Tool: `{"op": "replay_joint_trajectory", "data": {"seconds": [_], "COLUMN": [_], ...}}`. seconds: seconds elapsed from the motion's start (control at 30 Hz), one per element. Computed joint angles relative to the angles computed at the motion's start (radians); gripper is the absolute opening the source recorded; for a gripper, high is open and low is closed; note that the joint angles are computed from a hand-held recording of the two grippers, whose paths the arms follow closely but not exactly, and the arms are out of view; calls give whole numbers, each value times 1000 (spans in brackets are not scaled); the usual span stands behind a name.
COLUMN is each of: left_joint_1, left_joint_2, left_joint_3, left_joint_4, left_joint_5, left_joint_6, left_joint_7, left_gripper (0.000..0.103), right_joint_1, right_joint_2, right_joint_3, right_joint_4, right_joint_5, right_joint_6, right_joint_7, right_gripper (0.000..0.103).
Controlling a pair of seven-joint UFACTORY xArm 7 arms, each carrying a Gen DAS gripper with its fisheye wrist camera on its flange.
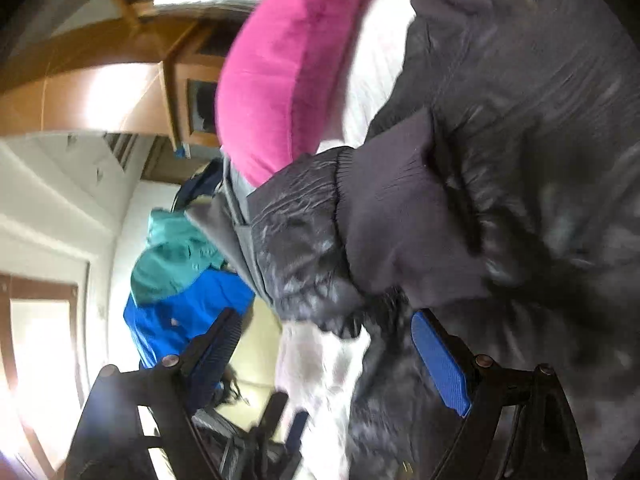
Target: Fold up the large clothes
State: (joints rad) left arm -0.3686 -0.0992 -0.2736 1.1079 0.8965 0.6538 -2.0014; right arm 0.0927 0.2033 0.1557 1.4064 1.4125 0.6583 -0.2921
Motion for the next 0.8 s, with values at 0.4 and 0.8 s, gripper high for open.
{"op": "replay_joint_trajectory", "data": {"seconds": [0.4, 0.8], "left_joint_1": [2, 20], "left_joint_2": [13, 35], "left_joint_3": [7, 34], "left_joint_4": [5, -25], "left_joint_5": [2, -5], "left_joint_6": [38, -208], "left_joint_7": [-14, 50], "left_gripper": [71, 71], "right_joint_1": [17, -47], "right_joint_2": [-62, -275], "right_joint_3": [-25, -145], "right_joint_4": [40, -111], "right_joint_5": [-440, -1023], "right_joint_6": [-144, -162], "right_joint_7": [162, 332], "right_gripper": [13, 13]}}
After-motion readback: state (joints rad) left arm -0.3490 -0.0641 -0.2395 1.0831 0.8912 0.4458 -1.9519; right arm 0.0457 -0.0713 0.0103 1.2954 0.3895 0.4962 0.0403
